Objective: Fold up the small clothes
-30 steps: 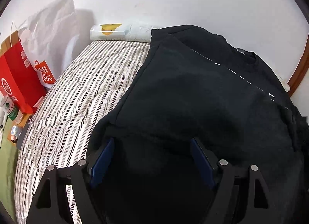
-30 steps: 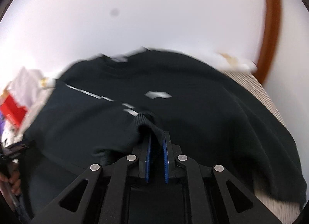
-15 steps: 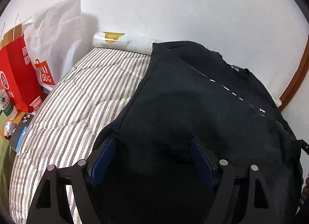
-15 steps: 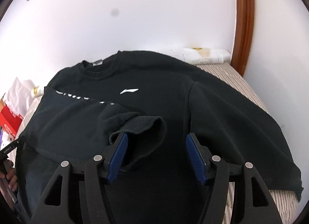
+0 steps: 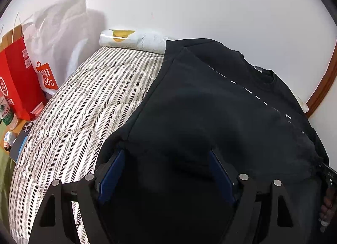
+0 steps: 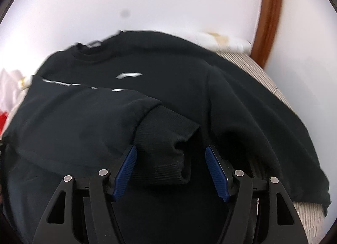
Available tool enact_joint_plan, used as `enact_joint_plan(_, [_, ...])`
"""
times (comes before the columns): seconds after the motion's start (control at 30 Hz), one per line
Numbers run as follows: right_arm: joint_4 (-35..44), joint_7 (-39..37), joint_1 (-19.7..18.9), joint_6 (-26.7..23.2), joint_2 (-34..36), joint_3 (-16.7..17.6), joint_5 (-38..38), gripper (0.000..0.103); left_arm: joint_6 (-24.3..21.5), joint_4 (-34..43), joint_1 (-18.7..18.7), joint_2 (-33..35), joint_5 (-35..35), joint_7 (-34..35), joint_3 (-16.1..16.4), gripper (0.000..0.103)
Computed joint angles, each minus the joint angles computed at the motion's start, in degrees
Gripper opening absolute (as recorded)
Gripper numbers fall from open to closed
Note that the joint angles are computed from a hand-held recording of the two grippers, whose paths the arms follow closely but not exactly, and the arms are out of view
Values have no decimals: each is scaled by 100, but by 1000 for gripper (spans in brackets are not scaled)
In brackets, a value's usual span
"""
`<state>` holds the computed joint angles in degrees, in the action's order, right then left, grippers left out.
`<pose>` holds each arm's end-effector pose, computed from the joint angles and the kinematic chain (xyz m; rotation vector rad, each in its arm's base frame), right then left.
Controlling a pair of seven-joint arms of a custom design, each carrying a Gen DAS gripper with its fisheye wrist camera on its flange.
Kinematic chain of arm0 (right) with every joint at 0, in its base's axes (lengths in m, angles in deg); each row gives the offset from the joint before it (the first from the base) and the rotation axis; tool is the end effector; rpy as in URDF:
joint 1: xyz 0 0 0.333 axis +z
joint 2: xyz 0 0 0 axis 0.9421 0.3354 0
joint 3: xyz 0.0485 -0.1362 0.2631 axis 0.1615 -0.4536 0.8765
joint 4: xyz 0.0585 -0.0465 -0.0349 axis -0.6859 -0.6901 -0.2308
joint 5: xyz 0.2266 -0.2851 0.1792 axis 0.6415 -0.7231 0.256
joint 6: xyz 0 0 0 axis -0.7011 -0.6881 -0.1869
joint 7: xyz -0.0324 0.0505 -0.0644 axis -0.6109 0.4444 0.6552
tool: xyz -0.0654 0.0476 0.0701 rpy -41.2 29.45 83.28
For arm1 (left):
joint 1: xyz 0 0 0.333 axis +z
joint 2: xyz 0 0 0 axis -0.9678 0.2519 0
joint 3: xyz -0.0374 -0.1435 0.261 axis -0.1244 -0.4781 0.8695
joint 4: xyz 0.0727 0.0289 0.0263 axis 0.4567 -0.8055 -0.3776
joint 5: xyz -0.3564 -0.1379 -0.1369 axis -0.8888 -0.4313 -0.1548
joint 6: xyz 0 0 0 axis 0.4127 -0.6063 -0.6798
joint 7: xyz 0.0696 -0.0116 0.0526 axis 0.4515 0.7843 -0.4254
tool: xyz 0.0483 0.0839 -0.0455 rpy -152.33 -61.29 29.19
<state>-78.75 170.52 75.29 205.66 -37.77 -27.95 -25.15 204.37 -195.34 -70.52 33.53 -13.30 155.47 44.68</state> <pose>0.5478 0.0629 0.4726 -1.5498 2.2030 -0.7021 0.6202 0.0198 0.4629 -1.8136 1.9414 -0.9192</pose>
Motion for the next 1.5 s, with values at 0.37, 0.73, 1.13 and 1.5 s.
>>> enact_joint_plan(0.37, [63, -158, -28, 735, 335, -131, 166, 19, 83, -57, -37, 29, 334, -188, 1, 79])
enact_joint_plan(0.73, [34, 518, -123, 250, 145, 2, -510, 24, 65, -70, -26, 14, 280, -128, -4, 79])
enact_joint_plan(1.13, [-1780, 730, -624, -638, -2490, 139, -684, 59, 228, -362, -123, -304, 180, 61, -29, 81])
enact_joint_plan(1.5, [-3430, -65, -1581, -1599, -4527, -322, -655, 74, -348, -983, -510, -1503, -700, 629, 144, 85])
